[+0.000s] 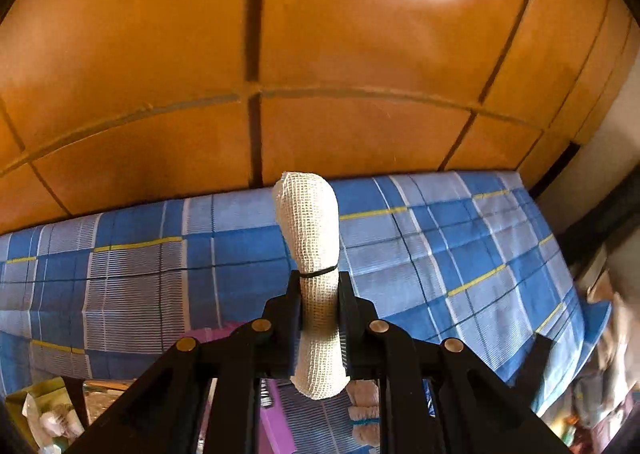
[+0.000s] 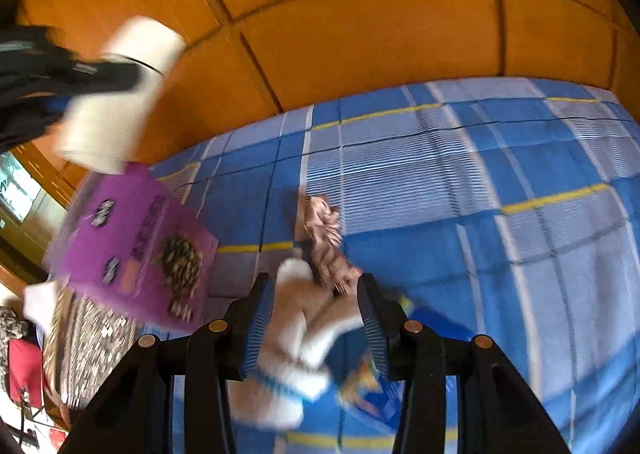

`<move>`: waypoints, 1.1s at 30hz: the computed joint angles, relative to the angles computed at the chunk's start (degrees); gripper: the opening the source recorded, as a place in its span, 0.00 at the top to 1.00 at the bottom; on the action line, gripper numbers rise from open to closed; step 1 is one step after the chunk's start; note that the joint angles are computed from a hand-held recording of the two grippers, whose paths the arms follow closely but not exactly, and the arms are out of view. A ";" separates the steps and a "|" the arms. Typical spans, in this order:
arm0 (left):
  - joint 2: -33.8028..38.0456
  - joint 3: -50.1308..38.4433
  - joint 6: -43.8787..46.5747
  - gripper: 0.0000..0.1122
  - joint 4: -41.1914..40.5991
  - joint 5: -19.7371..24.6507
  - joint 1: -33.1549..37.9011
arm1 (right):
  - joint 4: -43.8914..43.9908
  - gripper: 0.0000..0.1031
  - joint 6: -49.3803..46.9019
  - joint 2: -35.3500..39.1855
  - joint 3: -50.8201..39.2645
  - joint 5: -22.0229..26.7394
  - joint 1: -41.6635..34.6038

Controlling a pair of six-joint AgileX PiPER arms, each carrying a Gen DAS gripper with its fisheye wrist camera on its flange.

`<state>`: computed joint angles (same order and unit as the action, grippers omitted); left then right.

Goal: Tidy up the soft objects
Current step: 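Carry the cream roll toward the tray with left tool while right tool grasps the scrunchie-wrapped white sock, then lower the cream knit roll into the gold tray and open the left tool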

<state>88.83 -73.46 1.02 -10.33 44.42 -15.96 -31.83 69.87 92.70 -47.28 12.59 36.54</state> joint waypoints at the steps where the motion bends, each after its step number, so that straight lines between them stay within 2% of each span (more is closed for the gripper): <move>1: -0.39 -0.20 1.13 0.86 -1.44 0.47 1.27 | 5.00 0.58 -5.41 2.52 -2.44 0.74 -0.68; 3: -1.61 -0.37 3.85 0.86 -4.53 1.29 4.62 | 9.88 0.60 -10.87 6.54 -5.96 1.89 -1.66; 4: -2.46 -0.27 5.37 0.86 -5.87 1.54 6.69 | 12.94 0.65 -14.24 8.51 -7.89 3.12 -2.11; 5: -3.29 -0.03 6.88 0.86 -7.16 1.80 8.96 | 14.95 0.76 -16.51 10.24 -9.53 4.59 -2.41; 6: -3.83 0.21 8.20 0.86 -8.31 2.05 10.79 | 15.74 0.79 -17.40 11.85 -11.12 6.40 -2.50; 8: -5.18 1.14 11.98 0.86 -11.10 2.63 16.15 | 14.24 0.79 -16.30 12.58 -11.40 6.26 -2.51; 13: -6.75 4.50 21.97 0.86 -18.04 3.61 29.77 | 20.55 0.78 -23.19 12.71 -11.67 6.98 -3.87; 18: -6.66 7.98 32.30 0.86 -23.38 5.98 44.19 | 21.05 0.78 -24.81 13.77 -13.99 10.37 -3.42; 25: -5.55 11.91 47.19 0.86 -28.74 10.72 62.69 | 12.06 0.78 -17.86 15.38 -16.99 15.43 -0.29; 30: -5.10 13.99 57.65 0.86 -31.75 15.54 76.47 | 9.27 0.79 -16.81 16.81 -19.60 19.31 1.16; 33: -2.20 13.42 63.62 0.86 -32.63 18.67 86.80 | 9.01 0.79 -16.71 17.13 -20.10 19.95 1.27</move>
